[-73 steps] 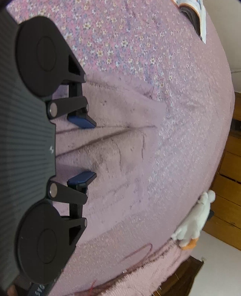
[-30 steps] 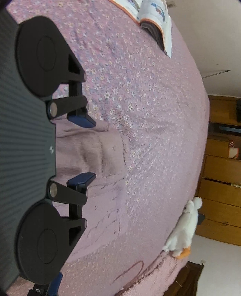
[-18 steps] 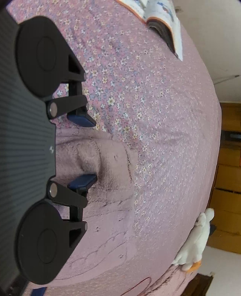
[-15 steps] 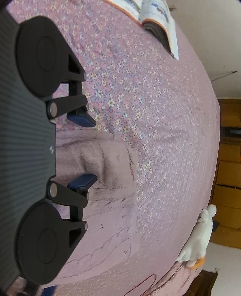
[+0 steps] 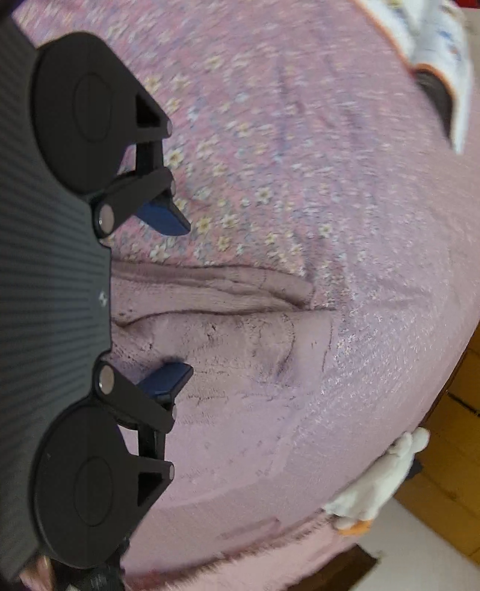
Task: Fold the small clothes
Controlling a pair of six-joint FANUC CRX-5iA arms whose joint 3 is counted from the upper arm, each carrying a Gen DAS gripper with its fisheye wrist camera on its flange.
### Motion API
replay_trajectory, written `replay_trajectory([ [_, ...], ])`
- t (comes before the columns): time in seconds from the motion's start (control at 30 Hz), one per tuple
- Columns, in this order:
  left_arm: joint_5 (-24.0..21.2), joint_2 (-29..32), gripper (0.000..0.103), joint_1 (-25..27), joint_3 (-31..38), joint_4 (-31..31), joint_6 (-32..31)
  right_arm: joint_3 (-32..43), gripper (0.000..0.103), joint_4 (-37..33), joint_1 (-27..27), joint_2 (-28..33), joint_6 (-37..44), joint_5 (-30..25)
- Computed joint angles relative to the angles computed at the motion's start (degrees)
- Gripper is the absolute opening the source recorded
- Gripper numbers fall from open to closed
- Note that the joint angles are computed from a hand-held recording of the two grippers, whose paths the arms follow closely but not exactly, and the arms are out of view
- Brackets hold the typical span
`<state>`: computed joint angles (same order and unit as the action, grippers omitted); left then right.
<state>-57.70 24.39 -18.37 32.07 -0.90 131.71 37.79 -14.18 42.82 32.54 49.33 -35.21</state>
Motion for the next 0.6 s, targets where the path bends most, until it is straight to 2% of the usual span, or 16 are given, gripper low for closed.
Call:
replay_trajectory([
  [0.1, 7.35, -2.39, 0.077, 1.80, -7.02, 8.00, -3.51, 3.52, 0.097, -2.87, -0.42, 2.10, 3.45, -1.67],
  [0.27, 8.69, -2.26, 0.077, 1.87, -8.13, 9.39, -6.66, 9.00, 0.097, -7.44, -1.35, 5.30, 8.90, -4.47],
  [0.33, 10.89, -2.25, 0.076, 1.78, -9.34, 10.85, -9.15, 11.74, 0.096, -8.64, -1.67, 7.10, 8.55, -5.27],
  [0.37, 12.48, -2.44, 0.074, 1.68, -10.25, 11.47, -10.36, 13.58, 0.093, -8.35, -1.70, 8.19, 7.69, -6.31],
  [0.43, 13.29, -2.18, 0.053, 1.41, -10.30, 11.76, -12.14, 18.01, 0.062, -5.82, -1.55, 10.66, 4.63, -10.04],
  [0.53, 12.76, -2.18, 0.040, 1.21, -9.28, 11.21, -10.91, 24.12, 0.053, -7.31, -2.54, 12.98, 3.42, -14.49],
  [0.6, 14.12, -2.98, 0.038, 1.45, -10.24, 13.43, -11.96, 27.37, 0.051, -6.15, -2.51, 13.55, 3.88, -16.85],
])
